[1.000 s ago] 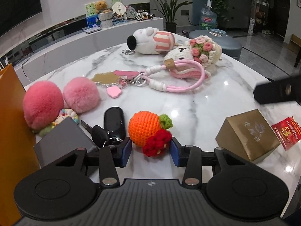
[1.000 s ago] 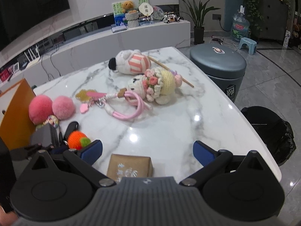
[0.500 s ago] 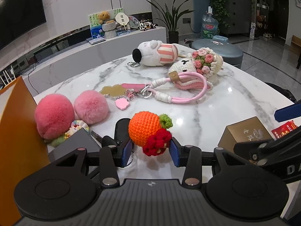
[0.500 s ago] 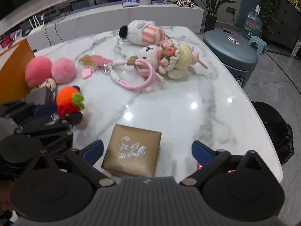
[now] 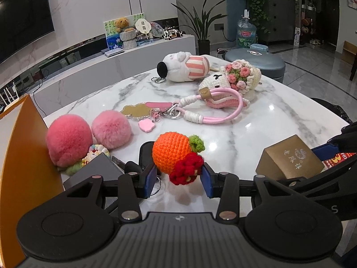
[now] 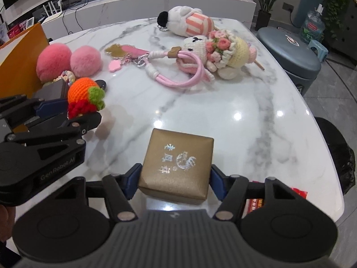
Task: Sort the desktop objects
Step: 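Carry the carrot and gold box over the white cardboard box with both grippers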
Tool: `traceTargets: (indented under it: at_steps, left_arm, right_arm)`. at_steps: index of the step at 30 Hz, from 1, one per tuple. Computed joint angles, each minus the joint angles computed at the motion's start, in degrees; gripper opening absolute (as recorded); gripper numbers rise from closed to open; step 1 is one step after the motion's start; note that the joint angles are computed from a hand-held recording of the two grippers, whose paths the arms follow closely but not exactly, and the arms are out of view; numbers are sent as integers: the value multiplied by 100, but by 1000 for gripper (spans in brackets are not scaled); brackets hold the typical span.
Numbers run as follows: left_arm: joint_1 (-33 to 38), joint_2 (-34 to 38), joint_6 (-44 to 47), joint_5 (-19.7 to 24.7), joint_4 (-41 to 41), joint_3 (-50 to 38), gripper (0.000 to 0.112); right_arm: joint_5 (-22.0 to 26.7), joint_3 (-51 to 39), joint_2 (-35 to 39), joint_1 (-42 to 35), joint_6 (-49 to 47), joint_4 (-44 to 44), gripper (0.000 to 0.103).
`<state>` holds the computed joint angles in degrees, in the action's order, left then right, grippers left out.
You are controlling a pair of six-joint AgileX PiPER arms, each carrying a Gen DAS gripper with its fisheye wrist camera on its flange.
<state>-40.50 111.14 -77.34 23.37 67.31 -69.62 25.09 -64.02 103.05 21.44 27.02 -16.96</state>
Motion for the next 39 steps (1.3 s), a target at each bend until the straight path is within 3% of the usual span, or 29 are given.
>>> traceTargets:
  at_steps: [18,25,29,39]
  left_arm:
    - [53,-1310,-32,52,89,543,49]
    - [438,-2242,936,111,-953,753,49]
    - [712,-2673,1254,193,-1157,864,49]
    - [1590,-3298,2784,22,-2588,1195,49]
  right_arm:
    - [-239,90,-439,17,-171,236,61]
    - [-309,3,-871,363,418,-214,61]
    - [-201,-302,-767,641,626,-516,61]
    - [122,-1052,-445,1256,992,-989,61]
